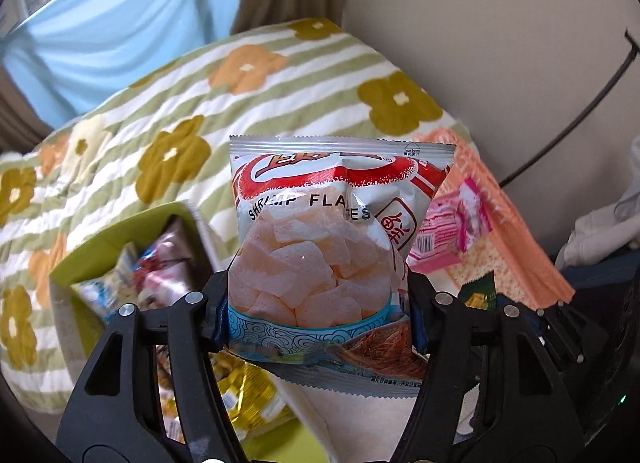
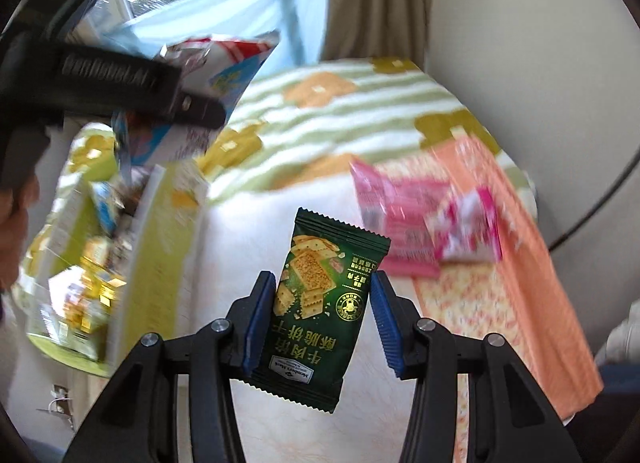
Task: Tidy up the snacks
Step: 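Carry both packets over the box and open both tools to drop them inside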
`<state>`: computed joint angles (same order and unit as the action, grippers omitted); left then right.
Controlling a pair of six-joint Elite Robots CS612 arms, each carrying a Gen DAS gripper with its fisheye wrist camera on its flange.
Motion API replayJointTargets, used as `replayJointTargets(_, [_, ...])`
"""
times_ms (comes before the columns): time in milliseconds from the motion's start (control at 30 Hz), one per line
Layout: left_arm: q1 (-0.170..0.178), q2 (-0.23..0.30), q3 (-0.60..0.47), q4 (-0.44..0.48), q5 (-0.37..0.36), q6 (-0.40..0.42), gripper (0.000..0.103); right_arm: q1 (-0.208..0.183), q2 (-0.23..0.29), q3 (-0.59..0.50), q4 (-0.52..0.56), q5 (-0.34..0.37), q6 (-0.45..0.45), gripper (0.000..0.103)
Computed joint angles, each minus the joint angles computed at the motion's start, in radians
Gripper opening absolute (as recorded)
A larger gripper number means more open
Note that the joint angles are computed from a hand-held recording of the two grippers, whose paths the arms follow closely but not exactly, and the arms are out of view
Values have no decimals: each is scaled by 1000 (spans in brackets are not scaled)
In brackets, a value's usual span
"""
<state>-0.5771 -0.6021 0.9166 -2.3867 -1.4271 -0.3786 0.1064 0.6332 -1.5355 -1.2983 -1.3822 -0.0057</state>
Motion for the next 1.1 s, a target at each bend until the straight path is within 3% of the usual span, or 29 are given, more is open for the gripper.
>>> replayJointTargets(267, [28,-152,258,-162,96,-161,61,25,-76,65,-95,139,-89,44])
replayJointTargets(533, [53,-247,446,-216,174,-310,61,62,-128,156,-96,280,-180,44])
replayJointTargets(767, [76,-255,527,-276,139,-353,63,90,-155,235,-41,350,-237,44])
replayJointTargets(867, [87,-231,512,-236,119,-357,72,99,-158,256,-24,347,-259,44])
replayJointTargets(933, [90,-222,520,-252,118,-366,90,103,-156,261,-20,341,-264,44])
replayJointTargets(1000, [92,-219,529,-264,128,-378,98,104,-156,266,-16,333,-260,44])
replayJointTargets(1100, [85,-227,549,-270,166,-372,99,103,-159,284,-23,316,-247,44])
